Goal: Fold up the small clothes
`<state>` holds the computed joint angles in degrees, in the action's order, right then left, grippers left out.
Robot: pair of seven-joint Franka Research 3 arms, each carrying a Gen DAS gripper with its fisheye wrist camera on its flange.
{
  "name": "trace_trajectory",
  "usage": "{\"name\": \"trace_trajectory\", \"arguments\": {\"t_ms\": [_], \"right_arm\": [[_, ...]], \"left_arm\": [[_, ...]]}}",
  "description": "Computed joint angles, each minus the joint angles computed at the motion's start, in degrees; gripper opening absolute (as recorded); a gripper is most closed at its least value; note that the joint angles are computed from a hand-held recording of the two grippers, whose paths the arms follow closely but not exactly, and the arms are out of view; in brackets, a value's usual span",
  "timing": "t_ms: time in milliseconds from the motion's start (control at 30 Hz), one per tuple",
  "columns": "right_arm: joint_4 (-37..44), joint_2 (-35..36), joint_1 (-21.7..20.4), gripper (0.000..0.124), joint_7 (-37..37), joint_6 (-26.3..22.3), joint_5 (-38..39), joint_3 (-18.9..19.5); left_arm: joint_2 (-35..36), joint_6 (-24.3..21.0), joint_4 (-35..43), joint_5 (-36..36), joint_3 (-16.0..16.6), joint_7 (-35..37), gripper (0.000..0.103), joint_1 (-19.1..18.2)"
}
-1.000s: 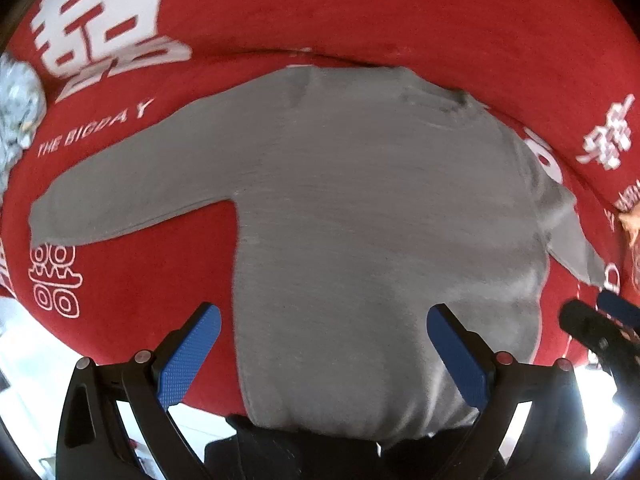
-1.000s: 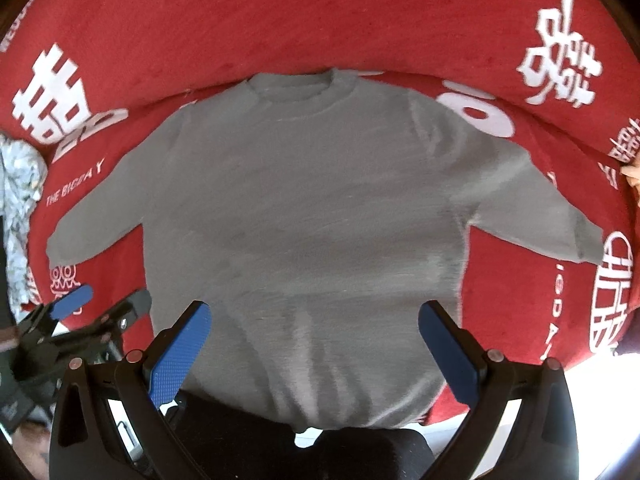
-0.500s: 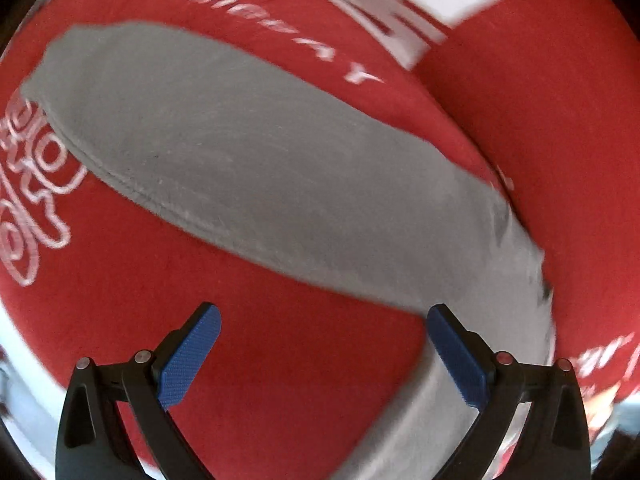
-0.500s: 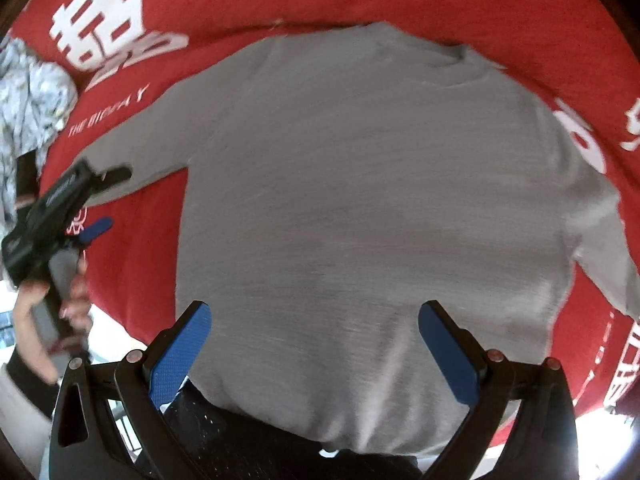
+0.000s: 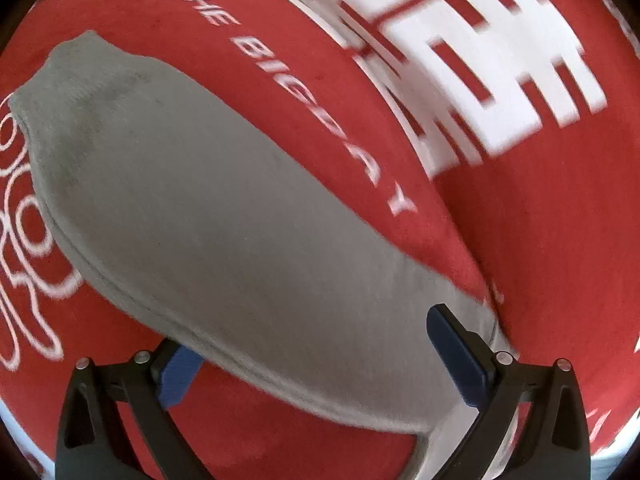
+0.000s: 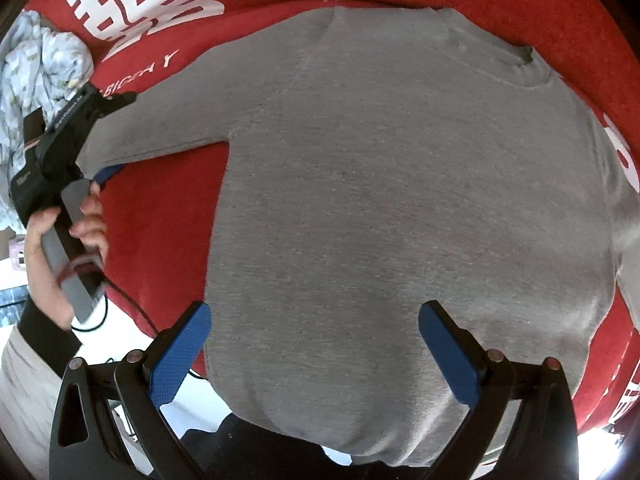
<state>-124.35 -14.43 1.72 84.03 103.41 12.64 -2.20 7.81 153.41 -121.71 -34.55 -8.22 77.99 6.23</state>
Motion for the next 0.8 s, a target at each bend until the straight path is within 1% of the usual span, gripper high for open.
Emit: {"name": "trace_trajectory", "arguments": {"t_ms": [33, 67, 100, 133, 167, 200, 233, 267, 300, 333, 400, 433, 500, 600, 667, 700, 733, 800], "right_arm": [[0.0, 0.1, 0.0, 0.103, 0.1, 0.0, 0.0, 0.0], [-0.1, 0.2, 0.0, 0.103, 0.3, -0.1, 0.0, 0.0], [-0.2, 0.0, -0.1, 0.103, 0.3, -0.3, -0.1, -0.1], [-0.3, 0.0, -0.1, 0.103, 0.4, -0.3, -0.2, 0.0], [-0.3, 0.1, -0.1, 0.103, 0.5, -0.1, -0.3, 0.1], [-0.4, 0.1, -0.1, 0.103, 0.5, -0.1, -0.5, 0.1], [-0.4, 0.1, -0.1, 0.103, 0.4, -0.1, -0.5, 0.0], [-0.5, -0.1, -0.2, 0.103, 0.2, -0.1, -0.5, -0.1], [-0.7, -0.3, -0.2, 0.103, 0.0, 0.1, -0.5, -0.2], [-0.8, -0.4, -0.3, 0.103, -0.2, 0.3, -0.7, -0.2], [-1.4, -1.0, -0.5, 0.103, -0.3, 1.2, -1.1, -0.2], [-1.6, -1.4, -0.7, 0.103, -0.5, 1.2, -1.1, -0.4], [-2.0, -1.8, -1.1, 0.103, -0.5, 1.5, -1.0, -0.7], [-2.7, -2.8, -2.3, 0.103, -0.3, 2.1, -0.9, -1.5], [-3.3, -3.7, -3.3, 0.103, -0.2, 2.8, -0.9, -2.2], [-3.6, -4.4, -4.0, 0.103, -0.3, 3.3, -0.9, -2.6], [-3.8, -4.8, -4.5, 0.103, -0.4, 3.8, -0.9, -2.9], [-4.3, -5.7, -6.0, 0.103, -0.5, 5.0, -1.5, -3.6]], "left_arm": [[0.1, 0.2, 0.2, -0.3, 0.1, 0.2, 0.103, 0.2], [0.2, 0.3, 0.7, 2.6, 0.8, -1.9, 0.093, -0.1], [0.4, -0.5, 1.4, 8.1, 1.9, -5.9, 0.078, -0.7], [0.6, -1.4, 2.0, 11.9, 2.5, -8.8, 0.068, -1.0], [0.4, -1.3, 1.5, 13.3, 2.6, -9.9, 0.044, -0.7], [0.3, -1.3, 1.3, 13.9, 2.6, -10.5, 0.017, -0.5], [0.3, -1.5, 1.4, 12.3, 2.1, -9.2, 0.010, 0.3], [0.1, -1.5, 1.2, 10.8, 1.8, -8.2, 0.010, 0.8], [0.0, -1.1, 1.2, 10.9, 1.7, -8.2, 0.010, 0.8], [-0.5, -0.7, 1.0, 11.9, 1.7, -8.2, 0.010, 0.6], [-1.8, 1.1, 0.9, 16.4, 1.6, -8.3, 0.009, -0.5], [-2.8, 2.9, -0.3, 16.7, 1.1, -6.5, 0.007, -1.0], [-4.3, 3.8, -0.4, 16.7, 0.6, -3.4, 0.007, -1.9], [-3.6, 4.3, 3.1, 15.6, -1.0, 3.0, 0.007, -4.3], [-2.4, 3.6, 6.5, 15.5, -2.7, 7.7, 0.007, -6.3], [-0.7, 3.4, 8.7, 15.4, -3.3, 9.2, 0.007, -7.1], [-0.4, 2.7, 10.1, 14.2, -4.5, 11.9, 0.007, -7.7], [2.5, 0.9, 14.6, 12.6, -7.1, 16.4, 0.007, -9.7]]}}
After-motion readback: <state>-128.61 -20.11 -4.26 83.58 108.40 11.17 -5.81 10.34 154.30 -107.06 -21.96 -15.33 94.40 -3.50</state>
